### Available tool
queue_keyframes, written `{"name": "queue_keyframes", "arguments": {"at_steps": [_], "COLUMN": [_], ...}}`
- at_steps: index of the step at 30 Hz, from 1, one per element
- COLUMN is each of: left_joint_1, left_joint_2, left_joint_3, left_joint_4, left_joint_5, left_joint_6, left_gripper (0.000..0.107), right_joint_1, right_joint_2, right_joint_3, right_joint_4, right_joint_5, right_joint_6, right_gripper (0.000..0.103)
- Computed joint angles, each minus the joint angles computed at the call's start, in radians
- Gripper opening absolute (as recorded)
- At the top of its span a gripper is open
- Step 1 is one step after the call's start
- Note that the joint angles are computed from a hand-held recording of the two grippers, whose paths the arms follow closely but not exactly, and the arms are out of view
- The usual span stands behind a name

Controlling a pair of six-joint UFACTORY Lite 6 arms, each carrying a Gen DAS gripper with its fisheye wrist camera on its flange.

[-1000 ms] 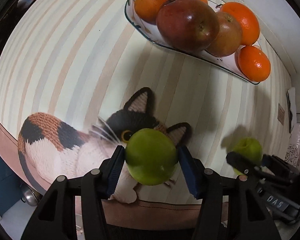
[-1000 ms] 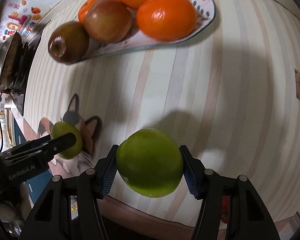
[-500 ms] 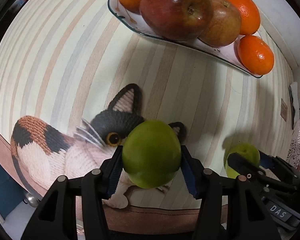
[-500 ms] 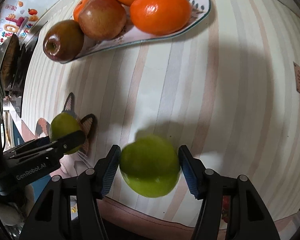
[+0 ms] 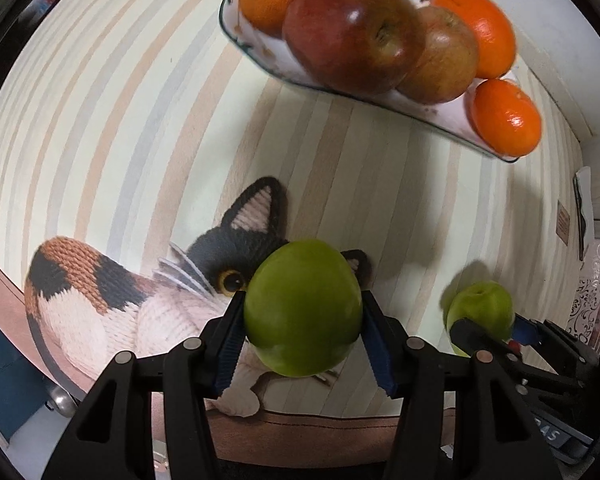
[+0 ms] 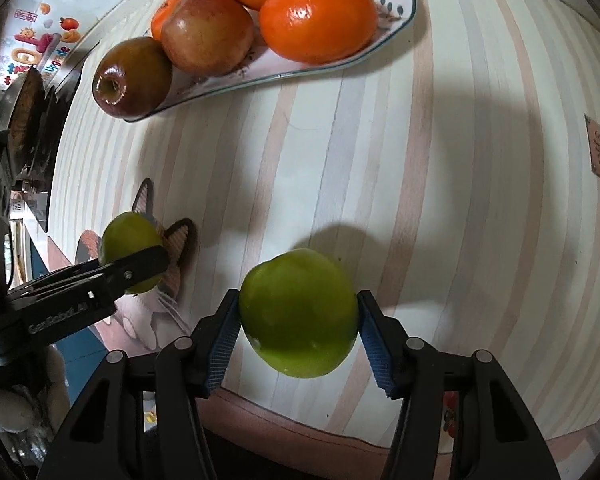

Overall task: Organize fruits
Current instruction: 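Carry both held green apples over the floral plate and lower them onto it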

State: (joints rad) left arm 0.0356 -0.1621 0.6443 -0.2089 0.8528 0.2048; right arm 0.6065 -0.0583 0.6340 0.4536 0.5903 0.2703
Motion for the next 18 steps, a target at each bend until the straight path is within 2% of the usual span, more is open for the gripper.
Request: {"name": "queue_keyframes", "arguments": {"at_steps": [6,11,15,18], "left_joint_1": [-0.009,0.027,0.04,0.037], "left_joint_2": [-0.064,-0.09,-0.002,0.144], "left_joint_3": [0.06,0.185,0.398,0.61], "left_joint_4": [-0.017,-0.085,-0.135,-0.142], "left_joint_5": [0.084,0.2,0.276,0.3], "left_joint_6": [0.005,0.055,0.07,0.06], "left_gripper": [0.051,0.051,0.051,0.051], "right_joint_1": [0.01,-0.114,-0.269,-0.383], "right_joint_2": [-0.044,-0.15,-0.156,-0.062], "right_joint_3": [-0.009,0.022,0.148,0.281], "right_joint_4": [-0.001,0.007,-0.021,-0.046], "right_joint_5": [-0.01,0.066,0.143,0.164], "right_joint_6": [0.027,-0.021,-0.084,-0.15], "right_gripper": [0.06,0.06,0.06,0.06]}}
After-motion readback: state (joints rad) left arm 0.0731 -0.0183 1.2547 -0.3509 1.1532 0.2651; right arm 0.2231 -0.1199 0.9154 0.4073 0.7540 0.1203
